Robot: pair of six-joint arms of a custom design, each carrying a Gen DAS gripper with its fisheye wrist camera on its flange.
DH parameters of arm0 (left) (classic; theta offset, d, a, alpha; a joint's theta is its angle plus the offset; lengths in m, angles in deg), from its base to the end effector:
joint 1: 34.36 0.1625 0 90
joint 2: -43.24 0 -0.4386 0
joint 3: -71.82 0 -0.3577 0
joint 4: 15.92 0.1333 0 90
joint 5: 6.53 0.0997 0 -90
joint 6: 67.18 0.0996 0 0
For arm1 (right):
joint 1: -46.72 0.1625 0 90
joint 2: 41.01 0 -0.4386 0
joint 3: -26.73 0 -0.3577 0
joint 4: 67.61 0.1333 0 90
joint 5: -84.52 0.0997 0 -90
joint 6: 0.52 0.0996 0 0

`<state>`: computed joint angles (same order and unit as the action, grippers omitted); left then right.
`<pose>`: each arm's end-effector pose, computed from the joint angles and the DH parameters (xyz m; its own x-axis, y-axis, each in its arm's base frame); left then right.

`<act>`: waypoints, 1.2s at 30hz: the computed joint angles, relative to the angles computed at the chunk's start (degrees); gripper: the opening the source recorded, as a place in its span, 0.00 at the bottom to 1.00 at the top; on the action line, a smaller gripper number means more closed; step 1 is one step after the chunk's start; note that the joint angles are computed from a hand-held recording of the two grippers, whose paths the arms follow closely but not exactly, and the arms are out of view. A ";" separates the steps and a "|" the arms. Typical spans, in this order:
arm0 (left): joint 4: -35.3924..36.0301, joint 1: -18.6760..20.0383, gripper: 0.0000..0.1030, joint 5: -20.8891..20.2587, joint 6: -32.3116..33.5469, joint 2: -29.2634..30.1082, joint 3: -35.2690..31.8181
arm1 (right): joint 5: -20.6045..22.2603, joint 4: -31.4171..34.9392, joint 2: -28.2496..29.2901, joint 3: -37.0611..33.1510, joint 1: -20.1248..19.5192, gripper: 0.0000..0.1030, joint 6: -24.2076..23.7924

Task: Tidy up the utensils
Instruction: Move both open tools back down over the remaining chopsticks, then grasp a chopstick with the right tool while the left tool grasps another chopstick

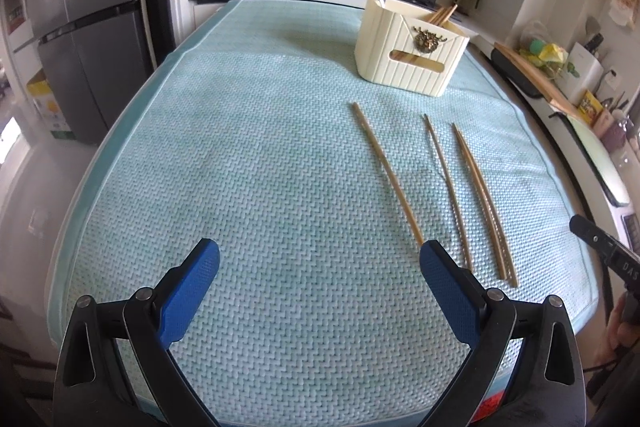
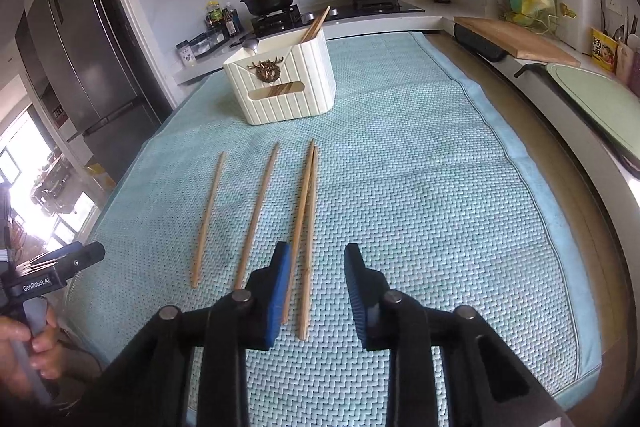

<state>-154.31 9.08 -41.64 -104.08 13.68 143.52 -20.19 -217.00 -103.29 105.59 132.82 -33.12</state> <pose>-0.3984 -0.6731 0.0928 -0.8013 -0.1254 -0.5849 0.3009 0.7606 -0.5753 0.0611 -0.6912 0.4458 -0.8299 -0.1939 0.5231 -0.4715 0.7448 -0.4721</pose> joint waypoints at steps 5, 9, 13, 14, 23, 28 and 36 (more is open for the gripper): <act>0.47 0.26 0.97 -0.27 -0.98 -0.28 0.34 | 0.08 1.00 0.39 -0.54 -0.28 0.27 0.82; 1.46 0.42 0.97 -0.05 -1.14 -0.14 0.27 | -0.34 1.92 0.80 -1.12 -0.42 0.27 1.16; 2.85 0.78 0.97 -0.66 -2.10 -0.10 0.05 | -0.57 3.00 1.50 -2.09 -0.54 0.26 0.87; 3.21 0.86 0.97 -0.74 -2.36 -0.08 -0.03 | -0.83 3.28 1.97 -2.66 -0.49 0.26 0.33; 3.07 0.78 0.97 -0.28 -2.75 -0.65 0.75 | -4.30 14.74 13.22 -19.31 0.41 0.18 -3.39; 3.35 0.93 0.97 0.23 -4.45 -1.64 1.90 | -6.94 22.20 20.44 -30.86 1.34 0.18 -3.80; 3.78 1.54 0.97 -0.12 -5.49 -2.13 2.63 | -12.67 29.29 27.04 -40.72 2.21 0.17 -5.16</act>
